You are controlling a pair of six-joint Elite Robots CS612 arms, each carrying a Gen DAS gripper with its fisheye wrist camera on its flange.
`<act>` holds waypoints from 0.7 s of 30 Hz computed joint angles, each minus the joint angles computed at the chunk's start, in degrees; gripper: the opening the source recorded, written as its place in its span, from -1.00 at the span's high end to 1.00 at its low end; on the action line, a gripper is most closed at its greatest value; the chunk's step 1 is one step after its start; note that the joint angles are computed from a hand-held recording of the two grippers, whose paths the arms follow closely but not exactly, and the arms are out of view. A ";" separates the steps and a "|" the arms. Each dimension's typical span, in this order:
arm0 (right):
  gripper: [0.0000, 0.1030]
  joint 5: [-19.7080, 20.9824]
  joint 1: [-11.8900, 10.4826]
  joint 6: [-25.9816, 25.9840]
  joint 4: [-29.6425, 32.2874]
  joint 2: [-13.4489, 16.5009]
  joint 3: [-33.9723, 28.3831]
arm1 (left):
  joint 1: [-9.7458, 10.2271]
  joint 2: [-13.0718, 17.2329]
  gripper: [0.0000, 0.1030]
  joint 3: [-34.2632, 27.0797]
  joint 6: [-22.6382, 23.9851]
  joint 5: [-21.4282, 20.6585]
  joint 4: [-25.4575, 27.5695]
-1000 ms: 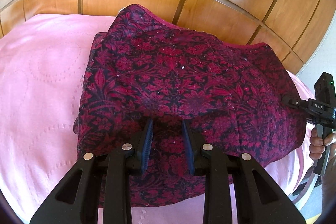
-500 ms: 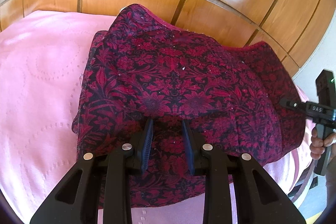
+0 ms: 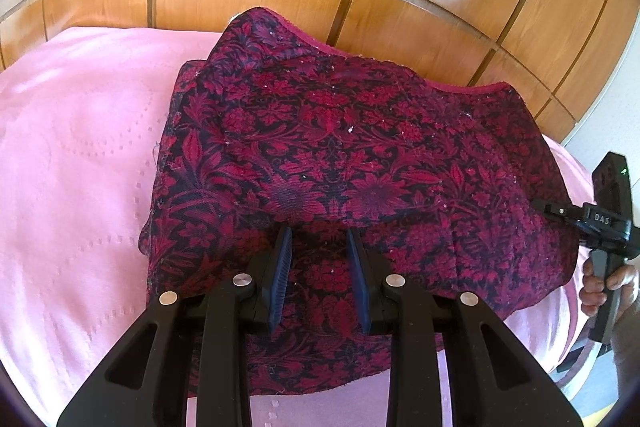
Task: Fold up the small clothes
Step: 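Fold the garment in half with the right gripper toward the left gripper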
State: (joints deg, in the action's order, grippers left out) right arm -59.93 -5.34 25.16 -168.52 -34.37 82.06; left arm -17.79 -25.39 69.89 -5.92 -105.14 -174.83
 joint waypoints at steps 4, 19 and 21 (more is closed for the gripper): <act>0.23 -2.67 0.92 -2.45 3.73 -1.74 -0.48 | -0.03 -0.07 0.49 0.28 0.22 0.20 -0.51; 0.49 1.95 6.09 -3.82 3.37 -2.53 -10.63 | 4.60 0.66 0.49 -0.97 -6.48 -8.92 -1.62; 0.51 2.80 7.47 -4.43 4.80 -0.86 -14.17 | 5.28 1.75 0.49 -2.01 -8.65 -11.65 -1.09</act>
State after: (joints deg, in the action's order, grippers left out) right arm -57.13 2.13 20.73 -163.72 -35.24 67.89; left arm -12.51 -23.64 67.88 -14.57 -116.79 -175.92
